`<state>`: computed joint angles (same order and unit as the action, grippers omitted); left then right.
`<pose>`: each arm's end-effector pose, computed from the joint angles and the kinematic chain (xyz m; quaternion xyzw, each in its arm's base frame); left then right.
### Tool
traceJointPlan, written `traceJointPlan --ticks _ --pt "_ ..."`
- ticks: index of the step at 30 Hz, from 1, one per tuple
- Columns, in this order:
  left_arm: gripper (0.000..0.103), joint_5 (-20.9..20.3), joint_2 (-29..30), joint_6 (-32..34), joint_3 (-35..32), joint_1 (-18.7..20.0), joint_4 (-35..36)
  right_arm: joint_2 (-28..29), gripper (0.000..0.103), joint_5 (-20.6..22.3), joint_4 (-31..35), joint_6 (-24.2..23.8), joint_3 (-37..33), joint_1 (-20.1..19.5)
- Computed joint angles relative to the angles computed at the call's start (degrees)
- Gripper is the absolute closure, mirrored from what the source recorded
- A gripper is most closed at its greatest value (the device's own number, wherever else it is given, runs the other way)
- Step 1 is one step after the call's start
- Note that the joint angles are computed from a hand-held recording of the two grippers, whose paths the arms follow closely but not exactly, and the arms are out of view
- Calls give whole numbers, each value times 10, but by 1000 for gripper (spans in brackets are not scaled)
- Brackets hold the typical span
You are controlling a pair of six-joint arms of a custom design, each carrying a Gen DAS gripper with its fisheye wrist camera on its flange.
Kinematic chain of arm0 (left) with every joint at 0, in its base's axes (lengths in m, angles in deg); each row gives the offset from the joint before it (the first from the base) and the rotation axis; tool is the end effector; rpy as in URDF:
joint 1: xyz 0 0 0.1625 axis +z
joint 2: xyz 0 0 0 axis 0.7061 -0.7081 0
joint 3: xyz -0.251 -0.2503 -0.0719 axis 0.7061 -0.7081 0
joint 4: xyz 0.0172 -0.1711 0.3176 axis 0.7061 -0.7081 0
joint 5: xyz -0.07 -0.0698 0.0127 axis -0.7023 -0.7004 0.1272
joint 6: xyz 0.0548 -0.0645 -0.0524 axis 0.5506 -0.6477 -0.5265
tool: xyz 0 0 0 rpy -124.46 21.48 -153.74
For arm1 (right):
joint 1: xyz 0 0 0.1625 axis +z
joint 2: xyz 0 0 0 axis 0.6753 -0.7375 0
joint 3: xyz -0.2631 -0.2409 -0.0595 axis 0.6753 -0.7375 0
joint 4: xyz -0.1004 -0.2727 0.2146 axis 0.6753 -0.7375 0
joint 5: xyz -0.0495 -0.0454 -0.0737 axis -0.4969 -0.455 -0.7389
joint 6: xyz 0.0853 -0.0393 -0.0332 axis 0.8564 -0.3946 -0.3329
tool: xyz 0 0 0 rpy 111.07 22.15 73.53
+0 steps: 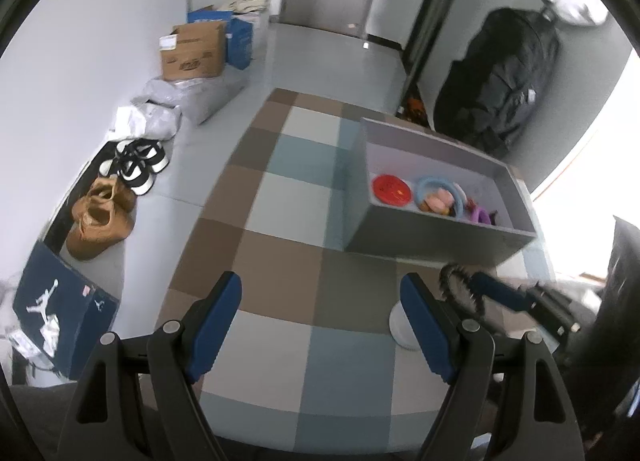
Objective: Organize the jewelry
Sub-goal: 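Grasp the black coil bracelet with the right tool and lift it, then grasp the white round disc with the left tool while the right tool holds the bracelet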
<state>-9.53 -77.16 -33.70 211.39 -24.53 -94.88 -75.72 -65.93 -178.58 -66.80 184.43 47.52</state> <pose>-0.2558 -0.3167 0.0839 -0.0406 0.8830 -0.3421 0.3188 0.1237 -0.3959 0.1261 0.4210 -0.8851 0.1523 0.1270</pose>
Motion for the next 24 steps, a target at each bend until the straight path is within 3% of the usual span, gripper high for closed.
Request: traceJointPlan --ticks 2,12,18,24 --pt "25 -5 11 23 -1 1 -20 -15 58 2 32 12 -8 -2" --pt "25 -32 77 120 -33 10 -78 -72 58 43 58 29 -7 -28" --pt "25 -62 112 142 -67 25 -57 -101 58 70 86 39 -12 -41" --pt "25 -64 130 143 -90 27 -18 -124 58 85 94 36 -3 -49"
